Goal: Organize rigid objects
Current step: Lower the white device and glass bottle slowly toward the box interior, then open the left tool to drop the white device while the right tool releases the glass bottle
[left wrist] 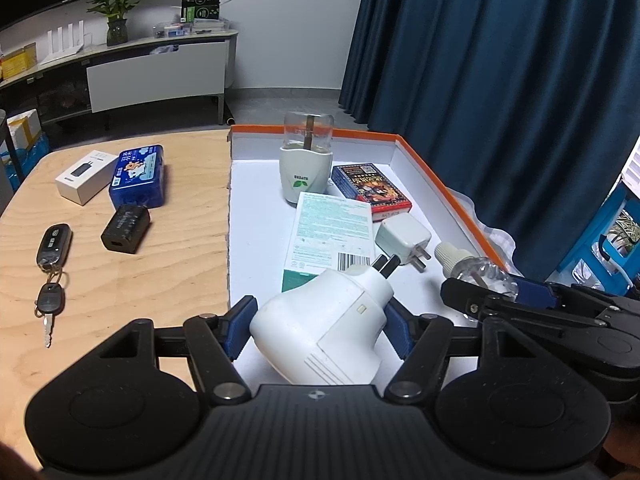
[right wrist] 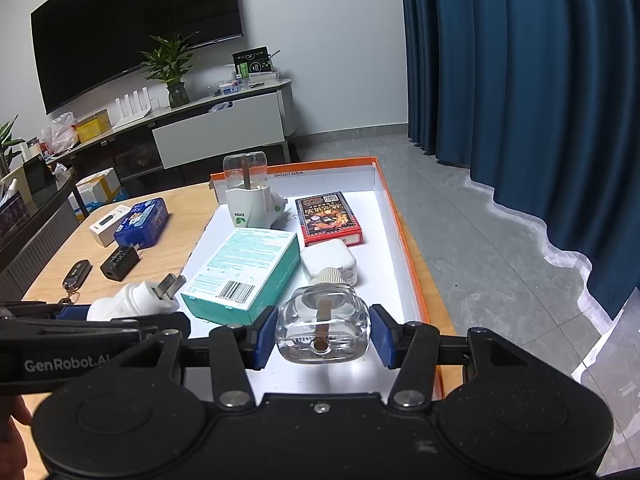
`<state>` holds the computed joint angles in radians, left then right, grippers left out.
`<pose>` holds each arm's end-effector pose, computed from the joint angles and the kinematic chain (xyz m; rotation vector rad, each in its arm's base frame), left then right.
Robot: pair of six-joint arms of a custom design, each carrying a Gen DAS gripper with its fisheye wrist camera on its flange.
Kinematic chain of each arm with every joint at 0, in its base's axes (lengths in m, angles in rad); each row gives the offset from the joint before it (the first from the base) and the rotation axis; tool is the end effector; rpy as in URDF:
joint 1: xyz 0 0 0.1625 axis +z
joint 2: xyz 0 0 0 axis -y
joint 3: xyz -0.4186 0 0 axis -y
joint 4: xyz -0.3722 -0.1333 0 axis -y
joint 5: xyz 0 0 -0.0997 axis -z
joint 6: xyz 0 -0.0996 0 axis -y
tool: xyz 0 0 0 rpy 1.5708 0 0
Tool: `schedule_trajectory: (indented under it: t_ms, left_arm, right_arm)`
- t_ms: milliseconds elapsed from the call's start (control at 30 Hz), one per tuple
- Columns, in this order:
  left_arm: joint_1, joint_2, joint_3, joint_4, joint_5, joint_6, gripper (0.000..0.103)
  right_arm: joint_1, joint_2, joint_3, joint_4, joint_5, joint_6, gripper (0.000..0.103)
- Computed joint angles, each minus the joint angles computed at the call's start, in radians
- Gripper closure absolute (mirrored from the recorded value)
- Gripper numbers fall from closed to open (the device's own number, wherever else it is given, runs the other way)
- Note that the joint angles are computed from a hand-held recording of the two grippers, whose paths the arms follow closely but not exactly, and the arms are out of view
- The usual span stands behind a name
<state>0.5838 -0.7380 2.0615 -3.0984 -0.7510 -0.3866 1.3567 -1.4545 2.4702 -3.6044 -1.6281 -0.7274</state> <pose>-0.3138 -0.4543 0.0369 0.6299 2.4091 -0.8824 0.0436 -0.4001 0.2946 0.5685 -2.3166 1.1550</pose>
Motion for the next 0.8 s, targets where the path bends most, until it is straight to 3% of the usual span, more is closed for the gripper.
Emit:
schedule_trajectory:
  t_ms: [267, 400, 567, 800]
  left_arm:
    - [0.004, 0.0, -0.004, 0.016, 0.005, -0.007, 0.035]
    - [0.009, 0.002, -0.013, 0.033, -0.009, 0.006, 0.035]
    - [0.02, 0.011, -0.026, 0.049, -0.05, 0.027, 0.035]
    - [-0.001, 0.007, -0.013, 0.015, -0.046, 0.064, 0.016]
  right_arm:
    - [0.009, 0.036, -0.015, -0.023, -0.009, -0.033, 0.042]
    - [0.002, 0.006, -0.002, -0.025, 0.003, -0.018, 0.034]
    - [-0.009, -0.052, 0.017, -0.043, 0.029, -0.002, 0.031]
    - [0.013, -0.099, 0.026, -0.038, 0.014, 0.024, 0.027]
